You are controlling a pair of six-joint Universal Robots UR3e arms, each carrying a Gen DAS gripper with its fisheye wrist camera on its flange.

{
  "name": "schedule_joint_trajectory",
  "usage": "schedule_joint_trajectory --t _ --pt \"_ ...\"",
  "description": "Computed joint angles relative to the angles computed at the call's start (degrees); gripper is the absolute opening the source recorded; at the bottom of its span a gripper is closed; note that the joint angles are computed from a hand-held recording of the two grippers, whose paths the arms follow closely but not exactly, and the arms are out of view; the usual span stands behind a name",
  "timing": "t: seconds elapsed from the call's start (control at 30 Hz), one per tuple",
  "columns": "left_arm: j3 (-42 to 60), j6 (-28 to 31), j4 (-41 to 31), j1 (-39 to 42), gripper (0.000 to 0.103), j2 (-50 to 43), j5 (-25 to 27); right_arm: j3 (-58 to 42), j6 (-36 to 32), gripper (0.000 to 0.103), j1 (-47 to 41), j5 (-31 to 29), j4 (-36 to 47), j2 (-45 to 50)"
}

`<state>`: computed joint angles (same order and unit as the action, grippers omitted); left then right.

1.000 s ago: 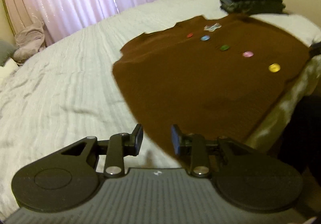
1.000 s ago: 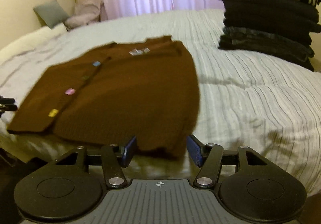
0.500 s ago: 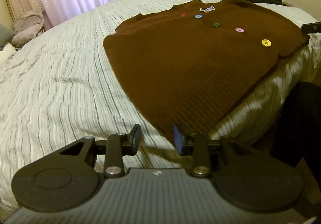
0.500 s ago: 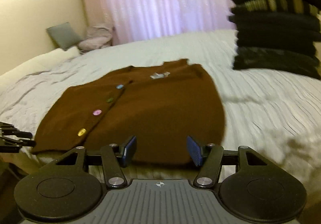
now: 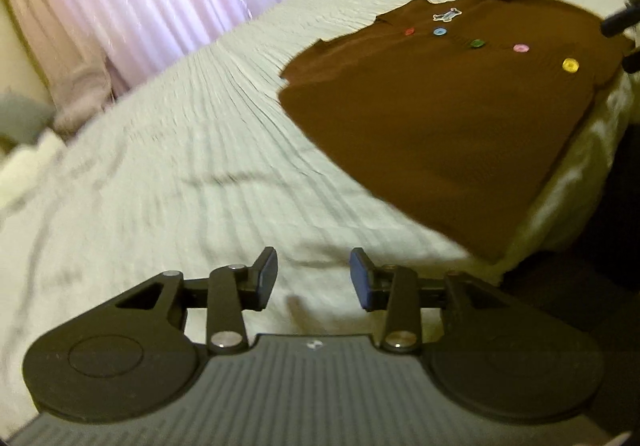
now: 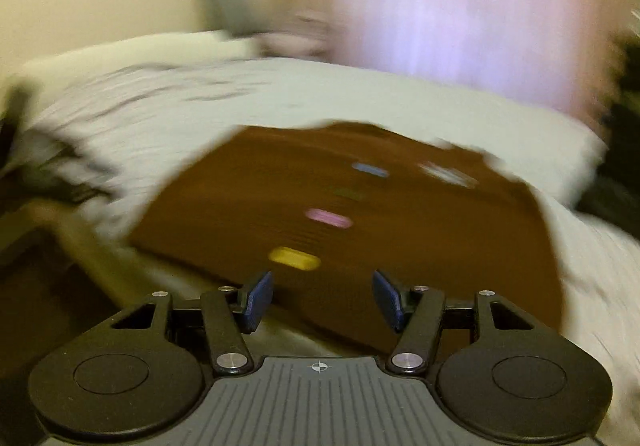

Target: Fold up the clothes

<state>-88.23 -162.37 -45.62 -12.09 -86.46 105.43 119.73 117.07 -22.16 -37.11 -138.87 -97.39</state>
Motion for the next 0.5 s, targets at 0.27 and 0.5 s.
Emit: schedule_joint_trajectory --t 0.27,0.5 --pt "-5.4 14.6 9.5 3.0 0.056 2.1 -2.7 2.5 -7.2 0.059 22.8 -7.3 -17.9 10.6" --pt "-7.9 20.5 11.9 3.5 0.063 1.6 -5.8 1.9 -7.0 0.059 30.9 -14.0 -33.7 19.8"
